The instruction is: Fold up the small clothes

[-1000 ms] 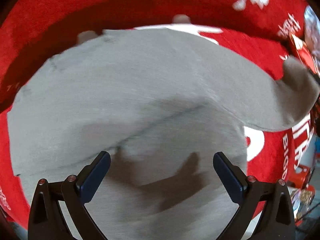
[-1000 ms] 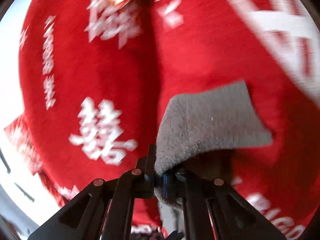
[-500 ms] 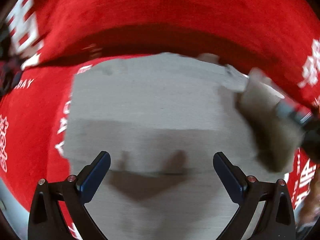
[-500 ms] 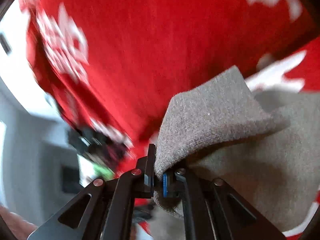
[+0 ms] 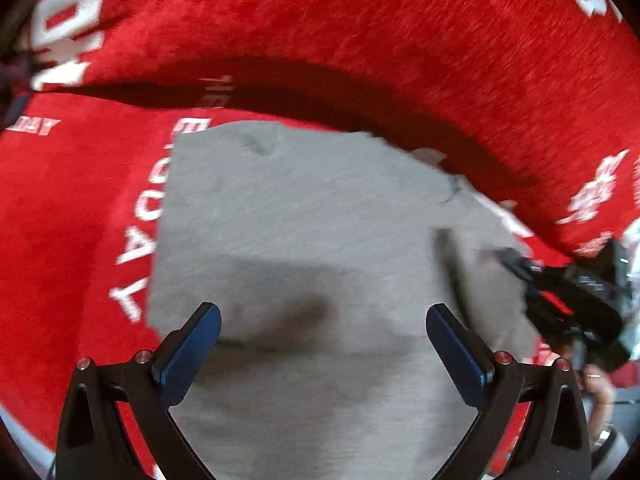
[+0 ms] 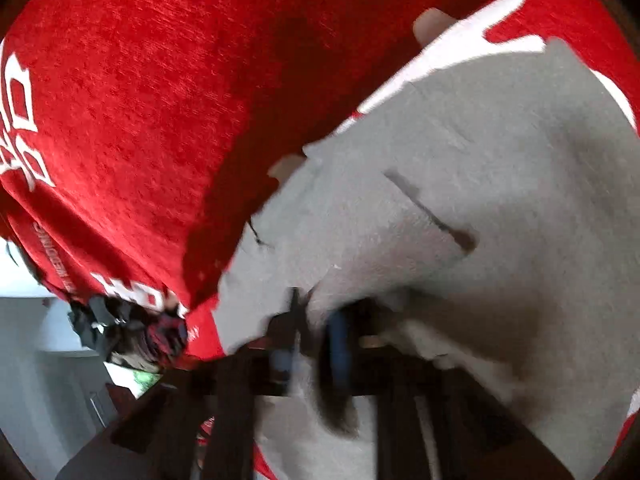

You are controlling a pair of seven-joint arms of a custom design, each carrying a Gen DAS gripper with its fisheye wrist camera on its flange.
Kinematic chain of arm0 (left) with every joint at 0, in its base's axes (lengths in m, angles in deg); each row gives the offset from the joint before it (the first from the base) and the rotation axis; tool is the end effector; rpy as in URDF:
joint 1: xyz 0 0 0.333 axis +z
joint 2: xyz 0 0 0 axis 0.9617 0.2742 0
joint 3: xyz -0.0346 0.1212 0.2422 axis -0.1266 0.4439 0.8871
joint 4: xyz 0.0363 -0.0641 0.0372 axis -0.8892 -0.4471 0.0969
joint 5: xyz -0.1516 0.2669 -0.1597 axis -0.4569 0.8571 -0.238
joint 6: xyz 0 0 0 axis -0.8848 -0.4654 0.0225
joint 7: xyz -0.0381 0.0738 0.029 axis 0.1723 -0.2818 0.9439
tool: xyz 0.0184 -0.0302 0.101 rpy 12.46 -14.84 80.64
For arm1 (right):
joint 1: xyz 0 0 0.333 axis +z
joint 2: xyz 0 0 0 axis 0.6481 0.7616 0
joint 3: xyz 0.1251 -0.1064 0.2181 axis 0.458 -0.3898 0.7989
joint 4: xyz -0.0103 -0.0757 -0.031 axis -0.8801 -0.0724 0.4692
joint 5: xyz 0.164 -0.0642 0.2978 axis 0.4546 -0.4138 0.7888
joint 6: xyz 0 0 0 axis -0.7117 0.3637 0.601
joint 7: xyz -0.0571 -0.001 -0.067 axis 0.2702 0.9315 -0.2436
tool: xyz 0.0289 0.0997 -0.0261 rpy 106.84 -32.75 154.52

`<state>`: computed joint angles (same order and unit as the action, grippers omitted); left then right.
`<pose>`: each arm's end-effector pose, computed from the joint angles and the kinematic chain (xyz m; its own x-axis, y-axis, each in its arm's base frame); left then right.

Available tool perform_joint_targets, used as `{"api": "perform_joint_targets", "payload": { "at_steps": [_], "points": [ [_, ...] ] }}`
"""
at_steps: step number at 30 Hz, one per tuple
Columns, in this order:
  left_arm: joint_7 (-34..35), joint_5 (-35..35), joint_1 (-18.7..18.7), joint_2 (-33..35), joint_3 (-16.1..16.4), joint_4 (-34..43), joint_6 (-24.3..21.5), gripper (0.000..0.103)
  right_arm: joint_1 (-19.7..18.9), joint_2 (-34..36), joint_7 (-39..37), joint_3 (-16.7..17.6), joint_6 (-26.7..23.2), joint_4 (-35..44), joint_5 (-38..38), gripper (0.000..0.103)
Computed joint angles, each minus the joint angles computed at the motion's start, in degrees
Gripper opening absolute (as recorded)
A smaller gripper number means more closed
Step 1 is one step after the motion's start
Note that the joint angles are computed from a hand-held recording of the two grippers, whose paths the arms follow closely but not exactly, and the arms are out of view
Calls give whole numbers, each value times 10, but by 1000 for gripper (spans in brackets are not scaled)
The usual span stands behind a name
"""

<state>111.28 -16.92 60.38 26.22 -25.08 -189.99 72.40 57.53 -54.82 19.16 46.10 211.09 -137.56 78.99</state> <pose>0.4742 -0.2499 0.4850 -0.0617 -0.9205 0.3859 -0.9848 -0.0067 -0.1734 0.4421 0.0777 0.4523 -0.4731 -0.5349 -0.7000 -0.7576 0.6525 0.0134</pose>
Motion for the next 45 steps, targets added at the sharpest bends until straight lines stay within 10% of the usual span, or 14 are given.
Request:
{"api": "perform_joint_targets", "payload": {
  "at_steps": [7, 11, 17, 19, 21, 22, 33, 39, 42, 45],
  "points": [
    [117, -231, 21, 58, 7, 16, -17, 103, 23, 93, -132, 20, -136, 118, 33, 15],
    [103, -233, 19, 84, -3, 29, -19, 103, 5, 83, -93, 46, -172, 94, 15, 47],
    [73, -193, 8, 105, -12, 54, -11, 103, -17, -70, -44, 27, -161, -39, 8, 48],
    [55, -163, 3, 113, -13, 70, -16, 86, -28, -129, -2, 15, -160, -88, -12, 48],
    [58, -155, 4, 128, -15, 90, -42, 27, -36, -184, 30, -2, -158, -132, -23, 48],
    [62, -162, 6, 134, -18, 98, -52, 13, -33, -202, 46, -5, -143, -151, -16, 48],
    [107, -166, 10, 158, -22, 232, -30, 11, 15, -282, 95, -49, 30, -261, 25, 48],
    [90, -119, 16, 161, -14, 235, -60, 11, -42, -296, 189, -48, 87, -283, -49, 48],
    [79, -99, 18, 143, -8, 181, -74, 11, -59, -293, 229, -56, 63, -282, -94, 7],
    [94, -100, 20, 117, -7, 125, -55, 11, -55, -294, 210, -83, 42, -268, -146, 6]
  ]
}}
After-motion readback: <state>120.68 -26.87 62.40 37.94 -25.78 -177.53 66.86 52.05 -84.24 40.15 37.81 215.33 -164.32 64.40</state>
